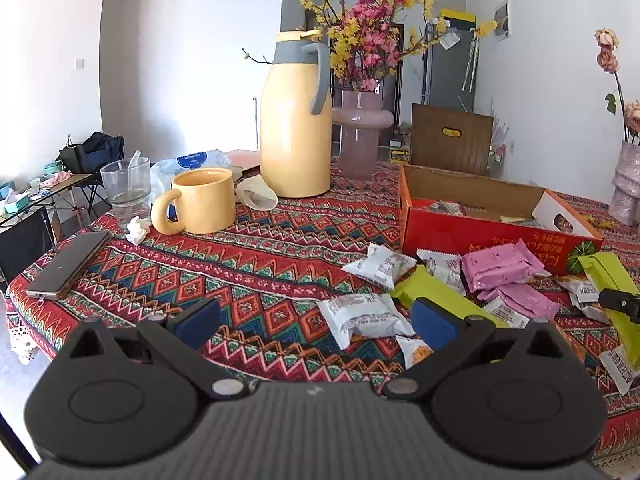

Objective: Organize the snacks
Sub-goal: 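Grasp a green bar with the right gripper while the left gripper grasps a white cookie packet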

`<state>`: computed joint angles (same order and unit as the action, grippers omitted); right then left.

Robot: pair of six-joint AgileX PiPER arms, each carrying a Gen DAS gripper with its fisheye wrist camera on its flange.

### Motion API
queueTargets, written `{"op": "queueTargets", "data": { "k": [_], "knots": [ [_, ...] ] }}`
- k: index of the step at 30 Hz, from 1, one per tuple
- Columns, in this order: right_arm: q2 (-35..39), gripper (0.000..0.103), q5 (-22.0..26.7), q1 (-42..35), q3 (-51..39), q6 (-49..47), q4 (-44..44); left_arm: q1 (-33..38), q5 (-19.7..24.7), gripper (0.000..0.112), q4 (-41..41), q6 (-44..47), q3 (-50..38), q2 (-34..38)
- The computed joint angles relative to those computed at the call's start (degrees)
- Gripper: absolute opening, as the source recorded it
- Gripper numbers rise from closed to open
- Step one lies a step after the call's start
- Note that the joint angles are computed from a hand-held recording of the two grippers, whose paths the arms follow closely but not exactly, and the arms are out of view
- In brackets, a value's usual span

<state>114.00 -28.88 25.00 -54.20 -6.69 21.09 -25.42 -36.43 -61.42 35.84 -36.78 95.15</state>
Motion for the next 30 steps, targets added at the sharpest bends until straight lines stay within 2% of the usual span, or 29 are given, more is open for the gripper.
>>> {"op": "queueTargets", "data": {
  "k": [6, 13, 20, 26, 30],
  "knots": [
    [-0.8, 0.036, -2.7, -1.3, 2.9, 6.8, -6.2, -1.8, 0.0, 0.103, -2.2, 2.3, -0.7, 0.4],
    [-1.0, 0.036, -4.3, -1.6, 4.3, 7.9, -6.5, -0.2, 1.9, 0.103, 2.6, -2.4, -0.6, 2.0],
    [-0.1, 0.036, -9.7, -0.6, 7.1, 10.9, -6.2, 5.7, 6.3, 0.103, 19.4, -13.7, -1.8, 4.5],
    [-0.4, 0.036, -10.7, 1.0, 7.6, 5.1, 1.8, 11.9, 8.4, 0.103, 36.9, -28.3, -4.3, 8.3],
    [-1.2, 0.036, -12.3, 1.6, 9.0, 4.0, 4.9, 14.2, 10.6, 0.103, 42.7, -32.5, -6.9, 11.7]
  ]
}}
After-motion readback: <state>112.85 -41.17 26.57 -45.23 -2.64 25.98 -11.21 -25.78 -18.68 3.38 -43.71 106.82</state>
